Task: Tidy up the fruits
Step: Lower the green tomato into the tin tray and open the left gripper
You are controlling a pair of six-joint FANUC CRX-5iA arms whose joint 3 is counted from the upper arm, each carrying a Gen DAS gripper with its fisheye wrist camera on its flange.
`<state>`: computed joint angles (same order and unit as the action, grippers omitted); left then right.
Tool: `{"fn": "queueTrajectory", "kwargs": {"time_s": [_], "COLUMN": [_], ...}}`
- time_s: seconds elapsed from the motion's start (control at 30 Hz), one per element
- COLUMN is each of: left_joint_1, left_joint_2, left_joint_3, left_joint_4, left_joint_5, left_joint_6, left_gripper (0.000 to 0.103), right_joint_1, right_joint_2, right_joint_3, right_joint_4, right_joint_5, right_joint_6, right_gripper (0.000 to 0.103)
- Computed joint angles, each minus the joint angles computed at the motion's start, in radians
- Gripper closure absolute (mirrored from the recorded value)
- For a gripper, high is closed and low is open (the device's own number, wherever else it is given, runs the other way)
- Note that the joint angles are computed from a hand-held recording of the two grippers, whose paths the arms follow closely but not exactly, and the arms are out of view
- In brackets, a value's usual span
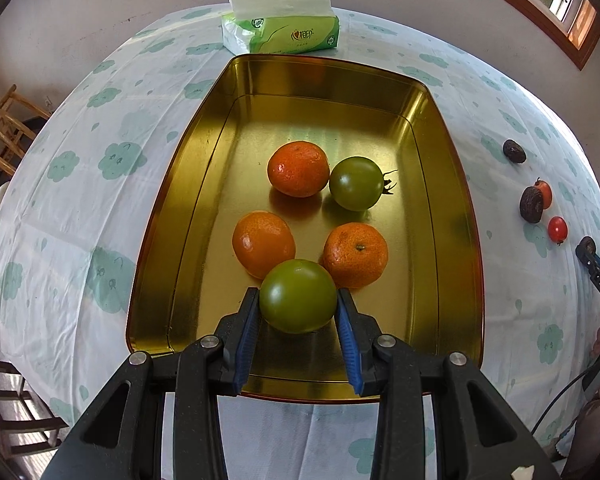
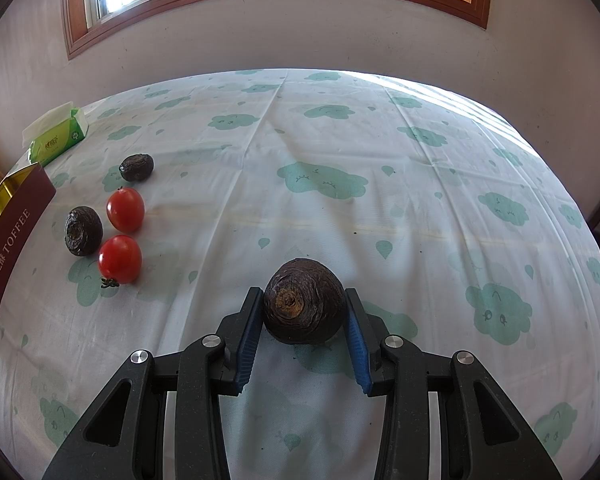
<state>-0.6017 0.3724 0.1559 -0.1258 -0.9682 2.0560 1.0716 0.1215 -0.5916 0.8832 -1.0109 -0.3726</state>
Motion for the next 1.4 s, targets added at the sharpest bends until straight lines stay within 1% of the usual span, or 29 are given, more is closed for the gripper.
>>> {"fn": "queueTrajectory", "kwargs": {"time_s": [0.63, 1.17, 1.4], "left_joint_1": [0.013, 0.007, 0.009], "left_joint_2": [0.016, 0.015, 0.006], "left_joint_3": [0.014, 0.018, 0.004], "left_joint_4": [-0.045, -0.065, -0.057], "left_joint_5": [-0.025, -0.029, -0.012], "left_joint_6": [0.036, 0.040, 0.043], "left_gripper": [0.070, 0.068, 0.067], "right_joint_1": [-0.001, 0.000, 0.000], "right_joint_2": [0.001, 0.002, 0.003], "right_joint_3": [0.000, 0.001, 0.002], "right_joint_4": [0.000, 0.000, -0.001], "right_joint_5": [0.000, -0.001, -0.002], "right_joint_6": [0.000, 0.001, 0.002], "right_gripper": [0.062, 0.062, 0.062]}}
